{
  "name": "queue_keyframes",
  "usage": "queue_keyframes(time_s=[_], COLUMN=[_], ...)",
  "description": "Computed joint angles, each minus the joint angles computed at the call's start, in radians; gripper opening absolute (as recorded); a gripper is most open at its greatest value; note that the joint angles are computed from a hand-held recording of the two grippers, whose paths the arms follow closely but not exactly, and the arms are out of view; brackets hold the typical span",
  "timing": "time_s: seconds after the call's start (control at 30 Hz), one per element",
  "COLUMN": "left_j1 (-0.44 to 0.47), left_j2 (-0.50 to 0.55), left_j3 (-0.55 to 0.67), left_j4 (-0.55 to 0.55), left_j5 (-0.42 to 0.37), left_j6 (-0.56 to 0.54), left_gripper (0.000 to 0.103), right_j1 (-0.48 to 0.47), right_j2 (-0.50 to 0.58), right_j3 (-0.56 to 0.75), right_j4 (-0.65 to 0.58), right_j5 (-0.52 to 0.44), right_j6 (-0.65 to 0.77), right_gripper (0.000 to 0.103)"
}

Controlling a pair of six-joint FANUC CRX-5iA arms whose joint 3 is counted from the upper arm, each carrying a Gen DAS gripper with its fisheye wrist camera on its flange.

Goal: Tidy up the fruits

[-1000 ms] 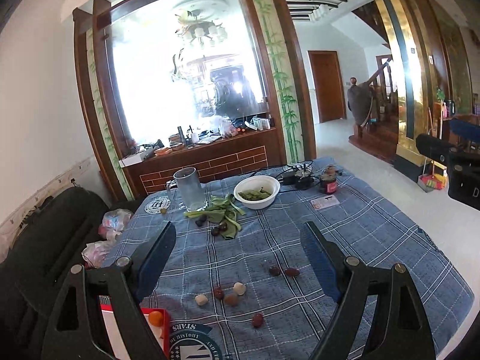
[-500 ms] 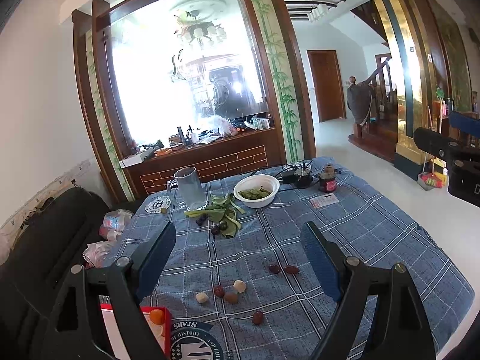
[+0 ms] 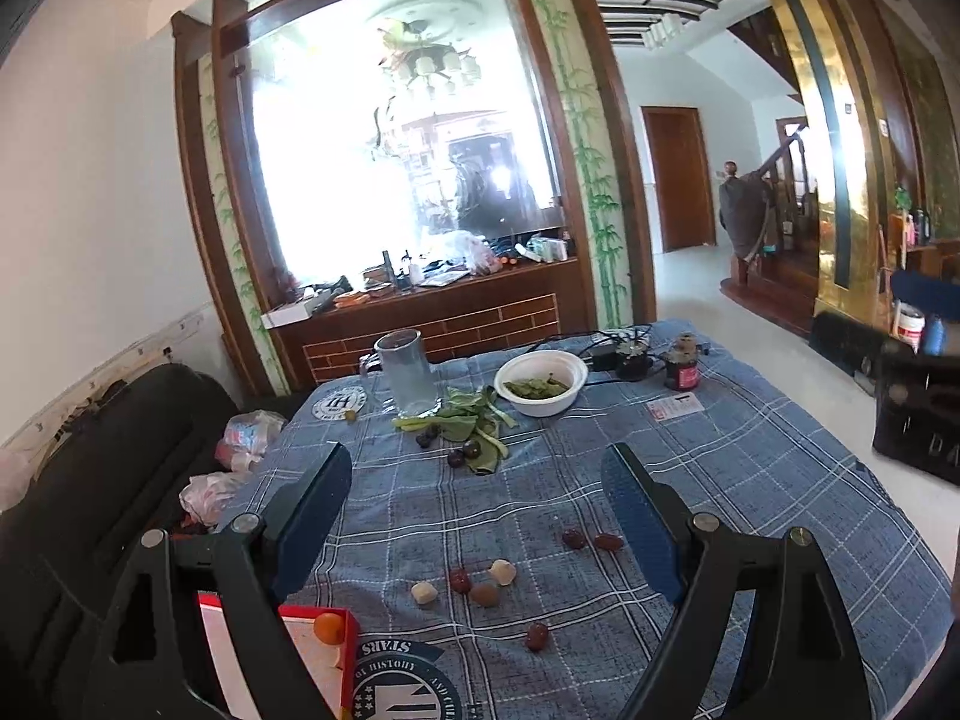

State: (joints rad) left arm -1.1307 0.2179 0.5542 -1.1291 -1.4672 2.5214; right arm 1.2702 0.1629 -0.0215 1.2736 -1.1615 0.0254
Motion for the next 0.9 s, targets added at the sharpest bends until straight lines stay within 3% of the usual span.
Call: queue_keyframes(time_s=[0.37, 0.9], left_j1=[-0.001, 0.022], left_j2=[-0.02, -0.032], left_j3=[-0.035, -0.063], left_j4=[-0.06, -0.052], left_j5=[-0.046, -0.066], left_j6=[0.054, 0.074], left_gripper=[0.086, 0.087], right_j1=[0.009, 0.009], right_j2=[0.068, 0.106], right_j3=[0.07, 0.125], right_j4=[-0.03, -0.06], right_j5=[0.068, 0.07], right_j6=[0.054, 0.093], right_gripper=[0.085, 0.085])
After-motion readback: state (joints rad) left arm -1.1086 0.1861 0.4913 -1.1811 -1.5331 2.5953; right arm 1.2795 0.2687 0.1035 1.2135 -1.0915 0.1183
